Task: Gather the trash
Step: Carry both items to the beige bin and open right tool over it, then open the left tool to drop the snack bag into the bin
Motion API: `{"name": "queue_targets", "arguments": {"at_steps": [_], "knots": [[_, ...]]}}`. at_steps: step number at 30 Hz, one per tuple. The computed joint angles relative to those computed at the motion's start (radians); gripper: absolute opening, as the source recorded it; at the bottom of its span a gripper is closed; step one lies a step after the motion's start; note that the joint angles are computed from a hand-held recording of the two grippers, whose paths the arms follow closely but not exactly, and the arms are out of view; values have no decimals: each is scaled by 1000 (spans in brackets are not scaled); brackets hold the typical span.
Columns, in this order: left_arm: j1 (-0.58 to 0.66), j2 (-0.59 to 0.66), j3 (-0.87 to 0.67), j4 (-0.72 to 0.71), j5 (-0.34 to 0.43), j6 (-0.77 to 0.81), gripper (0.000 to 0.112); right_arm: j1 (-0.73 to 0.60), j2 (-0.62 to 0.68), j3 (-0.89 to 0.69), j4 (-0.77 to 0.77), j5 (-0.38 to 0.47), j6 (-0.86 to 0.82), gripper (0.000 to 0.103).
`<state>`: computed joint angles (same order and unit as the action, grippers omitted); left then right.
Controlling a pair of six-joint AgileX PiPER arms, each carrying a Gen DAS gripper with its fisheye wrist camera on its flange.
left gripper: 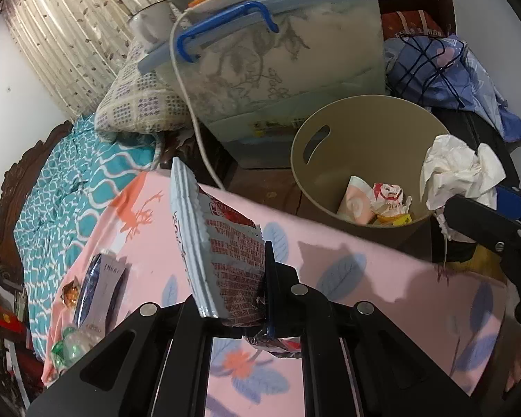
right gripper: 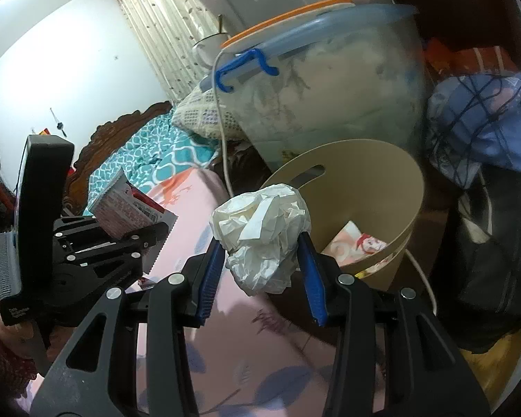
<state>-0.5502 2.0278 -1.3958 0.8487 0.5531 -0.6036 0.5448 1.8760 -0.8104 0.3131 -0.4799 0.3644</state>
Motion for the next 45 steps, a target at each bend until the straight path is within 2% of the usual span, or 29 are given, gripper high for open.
{"name": "queue_targets", "arguments": {"at_steps": [15,21,29,39,45], "knots": [[-17,230,-334,-177,112,193,8,-126,65,-83,-212,69,139,46],[-14,309,-446,-205,153,229,8,-167,111,-142,-387,113,318,46],[-11,400,-590,-250,209,280,9,-209,154,-204,-533,169,464,46],[-18,459,-693,-266,246,313,9,-220,177,-247,-567,208,485,46],[-27,527,-820,-320,287,368,9,-221,182,-260,-565,227,489,46]]}}
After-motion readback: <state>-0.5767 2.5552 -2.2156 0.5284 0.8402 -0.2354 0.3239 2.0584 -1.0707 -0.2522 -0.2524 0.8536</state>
